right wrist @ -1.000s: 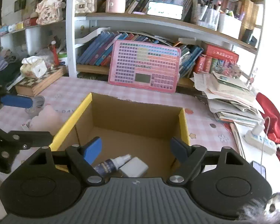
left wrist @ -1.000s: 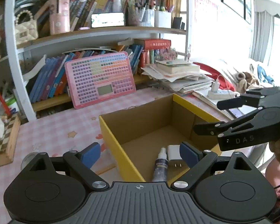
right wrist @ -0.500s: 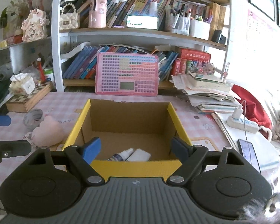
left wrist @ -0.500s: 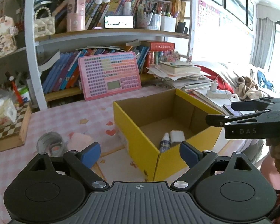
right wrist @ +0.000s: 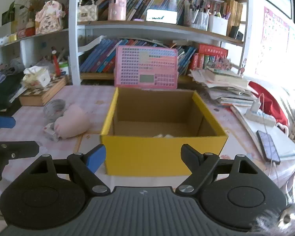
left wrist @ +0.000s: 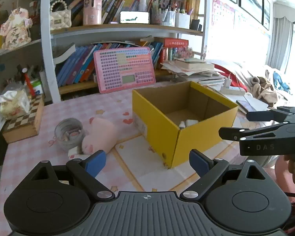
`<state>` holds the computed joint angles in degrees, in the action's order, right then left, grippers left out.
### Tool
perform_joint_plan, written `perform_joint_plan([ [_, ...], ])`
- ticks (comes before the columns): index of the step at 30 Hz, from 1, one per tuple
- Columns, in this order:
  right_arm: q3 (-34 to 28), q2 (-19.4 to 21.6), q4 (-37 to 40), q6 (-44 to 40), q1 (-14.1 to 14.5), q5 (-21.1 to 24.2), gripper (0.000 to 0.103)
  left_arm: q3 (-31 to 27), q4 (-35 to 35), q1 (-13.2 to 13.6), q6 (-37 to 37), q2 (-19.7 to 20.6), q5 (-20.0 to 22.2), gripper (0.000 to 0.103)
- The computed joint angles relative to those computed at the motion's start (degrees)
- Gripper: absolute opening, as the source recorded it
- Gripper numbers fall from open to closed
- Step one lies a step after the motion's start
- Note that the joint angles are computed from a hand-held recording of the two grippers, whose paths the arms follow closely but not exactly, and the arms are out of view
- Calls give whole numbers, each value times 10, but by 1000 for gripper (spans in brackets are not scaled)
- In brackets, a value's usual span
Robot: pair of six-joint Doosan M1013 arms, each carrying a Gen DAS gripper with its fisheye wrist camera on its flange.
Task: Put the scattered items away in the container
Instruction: 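Withdraw both tools from the yellow box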
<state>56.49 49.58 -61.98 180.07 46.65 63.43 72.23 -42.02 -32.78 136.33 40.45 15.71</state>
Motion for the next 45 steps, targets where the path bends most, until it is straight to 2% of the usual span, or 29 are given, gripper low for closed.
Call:
perform_joint_plan([
  [7, -39, 23, 36, -37, 6, -9, 83, 24, -1, 11, -3, -10, 0, 94],
  [16, -98, 56, 97, -130, 6, -37, 83, 45, 79, 23, -108, -16, -7, 94],
  [27, -156, 86, 136, -207, 4, -56, 83, 59, 144, 33, -185, -21, -16, 94],
  [35, -189, 103, 144, -245, 3, -53, 83, 62, 119, 39, -165, -24, -39, 94],
  [45, -220, 117, 161, -266, -1, -49, 83, 56, 122, 46, -169, -19, -23, 94],
])
